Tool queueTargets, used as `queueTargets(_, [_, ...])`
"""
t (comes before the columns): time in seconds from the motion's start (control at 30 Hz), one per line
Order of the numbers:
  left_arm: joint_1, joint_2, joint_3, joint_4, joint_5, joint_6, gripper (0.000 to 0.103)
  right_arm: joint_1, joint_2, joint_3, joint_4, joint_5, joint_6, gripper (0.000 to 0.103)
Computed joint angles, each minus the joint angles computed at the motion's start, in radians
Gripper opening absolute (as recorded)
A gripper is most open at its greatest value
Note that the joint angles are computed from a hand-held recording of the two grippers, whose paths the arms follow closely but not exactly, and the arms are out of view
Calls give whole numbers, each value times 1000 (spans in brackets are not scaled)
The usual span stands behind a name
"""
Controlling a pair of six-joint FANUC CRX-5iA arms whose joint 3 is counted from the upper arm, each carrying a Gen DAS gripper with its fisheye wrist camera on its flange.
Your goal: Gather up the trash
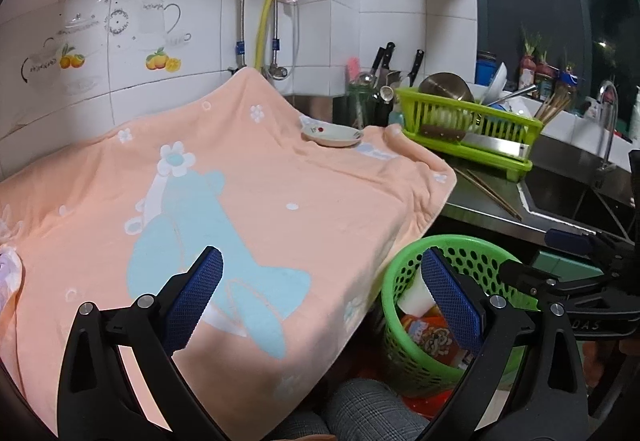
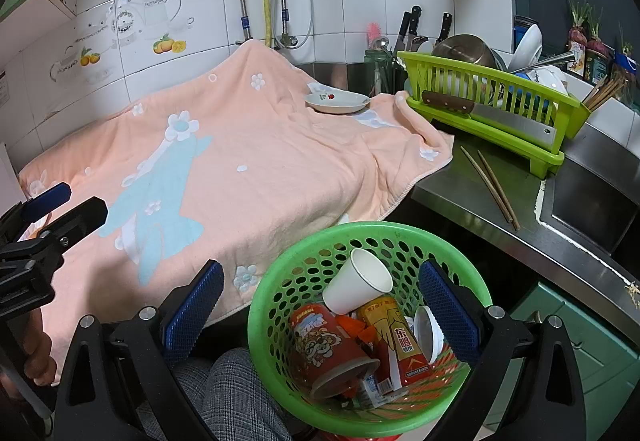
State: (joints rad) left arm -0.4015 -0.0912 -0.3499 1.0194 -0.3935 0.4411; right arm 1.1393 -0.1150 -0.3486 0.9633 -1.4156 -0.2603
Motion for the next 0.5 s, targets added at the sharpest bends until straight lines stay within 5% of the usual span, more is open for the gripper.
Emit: queueTargets(0.5, [1, -4, 5, -50, -11, 45, 98, 1, 0, 0, 2, 5, 1, 95])
